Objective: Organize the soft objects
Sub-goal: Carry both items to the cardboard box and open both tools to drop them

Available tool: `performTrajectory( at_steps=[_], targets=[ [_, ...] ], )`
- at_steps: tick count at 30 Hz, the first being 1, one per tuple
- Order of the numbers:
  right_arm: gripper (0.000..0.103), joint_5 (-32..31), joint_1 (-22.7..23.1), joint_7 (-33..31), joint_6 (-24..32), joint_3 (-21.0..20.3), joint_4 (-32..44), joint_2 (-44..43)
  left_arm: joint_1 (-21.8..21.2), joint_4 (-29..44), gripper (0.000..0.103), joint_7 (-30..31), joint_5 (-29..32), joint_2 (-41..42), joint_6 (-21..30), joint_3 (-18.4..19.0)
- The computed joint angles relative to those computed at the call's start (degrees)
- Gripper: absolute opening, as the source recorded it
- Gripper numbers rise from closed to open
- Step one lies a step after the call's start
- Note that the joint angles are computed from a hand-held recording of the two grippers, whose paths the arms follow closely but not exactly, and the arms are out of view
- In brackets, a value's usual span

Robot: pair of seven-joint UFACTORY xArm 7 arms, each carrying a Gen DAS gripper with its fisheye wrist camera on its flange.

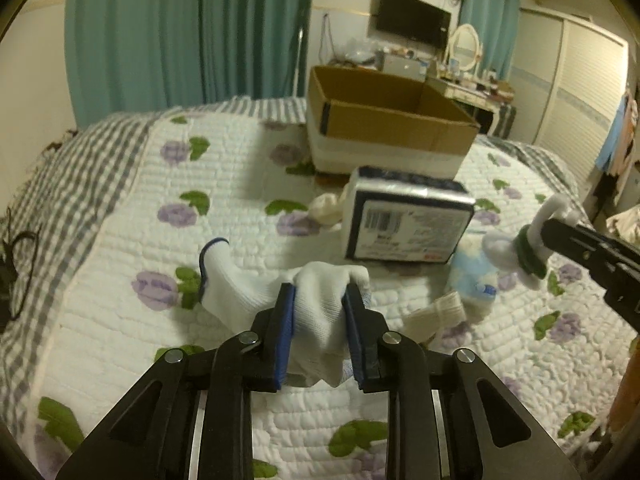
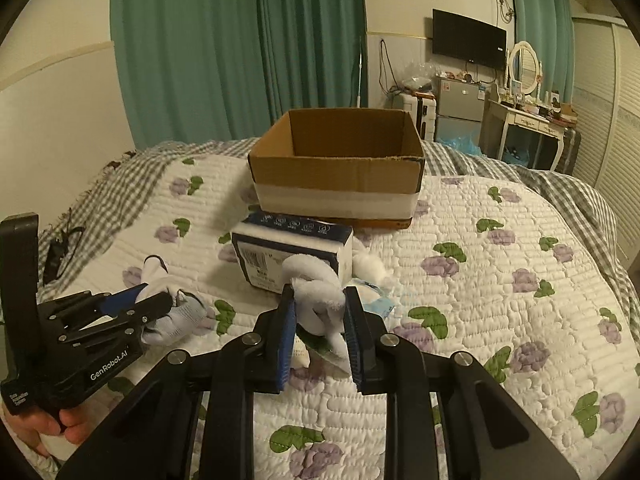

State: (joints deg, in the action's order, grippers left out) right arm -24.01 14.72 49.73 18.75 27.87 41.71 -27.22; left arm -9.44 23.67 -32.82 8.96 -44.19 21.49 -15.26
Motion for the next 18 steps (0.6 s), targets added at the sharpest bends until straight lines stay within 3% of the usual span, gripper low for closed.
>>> performTrajectory(
  at_steps=[5, 8, 13, 18],
  targets=[
    [0.022, 0.9, 0.7, -3.2, -1.2, -2.3, 1.3, -0.1, -0.2, 5.4, 0.024, 2.7, 0.4, 1.9, -1.5, 1.2],
    [0.022, 0.6, -0.1, -6.5, -2.3, -3.5, 4.7, 0.7, 1.3, 12.4, 0.024, 4.9, 1.3, 6.5, -2.6, 1.1],
    [0.022, 1.1, -2.1, -13.5, -4.3, -6.3, 14.9, 5.9, 6.3, 23.3, 0.024, 5.8, 5.6, 14.6, -4.8, -1.8],
    [0.022, -2.8, -4.0, -16.1, -1.8, -6.7, 27.8, 17.1, 9.7, 35.0, 0.025, 4.2, 11.5, 26.8, -7.1, -3.9]
  ],
)
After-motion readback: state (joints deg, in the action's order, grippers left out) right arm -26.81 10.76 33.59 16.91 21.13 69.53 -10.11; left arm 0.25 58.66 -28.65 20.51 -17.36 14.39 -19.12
